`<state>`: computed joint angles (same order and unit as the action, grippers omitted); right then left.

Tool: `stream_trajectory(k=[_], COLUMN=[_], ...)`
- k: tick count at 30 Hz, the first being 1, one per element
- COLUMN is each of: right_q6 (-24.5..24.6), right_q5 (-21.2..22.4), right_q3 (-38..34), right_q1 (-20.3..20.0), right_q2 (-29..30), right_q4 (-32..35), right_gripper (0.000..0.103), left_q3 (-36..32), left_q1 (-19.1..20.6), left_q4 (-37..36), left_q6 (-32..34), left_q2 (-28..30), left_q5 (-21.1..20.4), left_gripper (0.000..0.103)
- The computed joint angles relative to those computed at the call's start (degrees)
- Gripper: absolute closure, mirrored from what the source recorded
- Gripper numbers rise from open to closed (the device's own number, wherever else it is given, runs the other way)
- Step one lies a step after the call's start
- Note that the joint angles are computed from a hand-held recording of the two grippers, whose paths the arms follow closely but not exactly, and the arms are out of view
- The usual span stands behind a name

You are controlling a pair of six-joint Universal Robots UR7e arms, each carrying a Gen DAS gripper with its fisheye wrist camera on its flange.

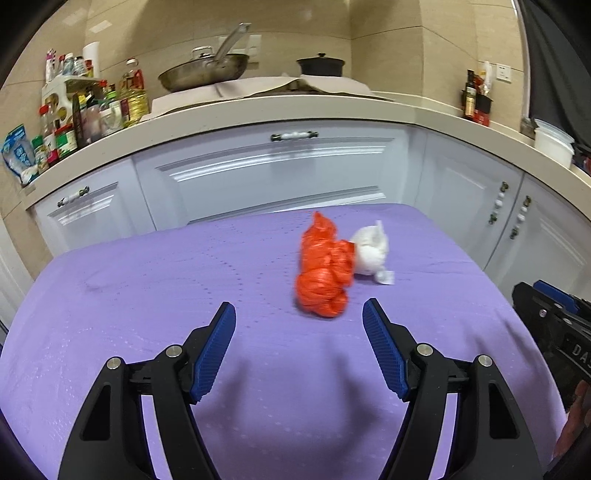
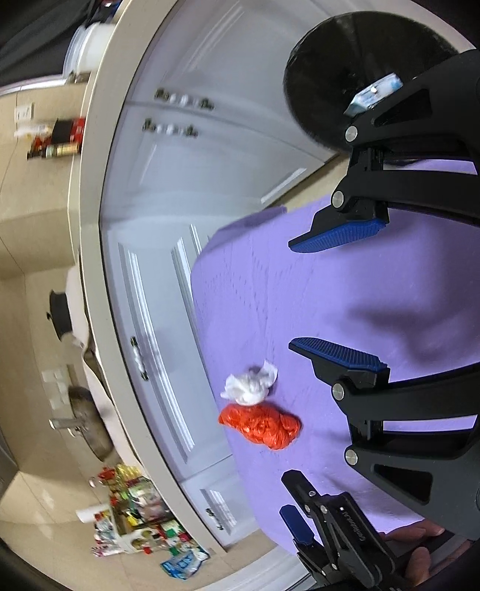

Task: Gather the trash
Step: 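Move both tools back over the table toward the orange bag and tissue, then grasp the orange bag with the left tool while the right tool grasps the white tissue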

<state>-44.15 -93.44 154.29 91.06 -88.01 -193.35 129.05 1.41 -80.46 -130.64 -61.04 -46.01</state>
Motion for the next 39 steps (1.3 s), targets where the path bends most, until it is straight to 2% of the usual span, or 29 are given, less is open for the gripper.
stream_trajectory(k=[5, 10, 20, 23, 24, 27, 32, 35, 39], right_q6=[1.52, 2.22, 2.70, 2.91, 2.91, 2.93, 3.49, 4.05, 5.15], right_q5=[-3.24, -4.76, -6.38, -6.88, -6.98, -7.40, -7.80, -7.84, -8.04], right_q3=[-2.13, -4.17, -6.91, -7.27, -7.31, -7.39, -7.66, -7.99, -8.90], right_q1=[4.16, 6.12, 8.54, 9.18, 9.32, 9.99, 11.36, 12.44, 14.09], right_q2=[7.00, 11.03, 15.31, 16.24, 16.44, 17.19, 18.51, 19.73, 22.18], right_q4=[-3.37, -4.62, -5.06, -5.30, -5.40, -5.71, -5.80, -6.06, -6.54], right_gripper=[0.056, 0.056, 0.056, 0.056, 0.056, 0.056, 0.056, 0.052, 0.051], left_q3=[1.44, 1.42, 2.25, 3.10, 3.52, 4.38, 4.69, 5.31, 6.69], left_q1=[1.32, 3.43, 9.22, 10.00, 10.30, 10.04, 8.54, 7.00, 4.70], left_q4=[-1.87, -3.05, -8.65, -11.70, -13.14, -14.22, -9.63, -5.79, -1.14], left_q6=[1.00, 3.55, 9.91, 12.98, 14.37, 14.96, 11.72, 8.52, 4.45], left_q2=[-1.37, -1.59, -2.08, -2.38, -2.47, -2.96, -4.27, -5.96, -8.98], left_q5=[0.66, 3.01, 6.29, 6.46, 6.37, 6.52, 5.69, 4.08, 1.06], left_gripper=[0.034, 0.030, 0.031, 0.050, 0.064, 0.069, 0.074, 0.074, 0.074])
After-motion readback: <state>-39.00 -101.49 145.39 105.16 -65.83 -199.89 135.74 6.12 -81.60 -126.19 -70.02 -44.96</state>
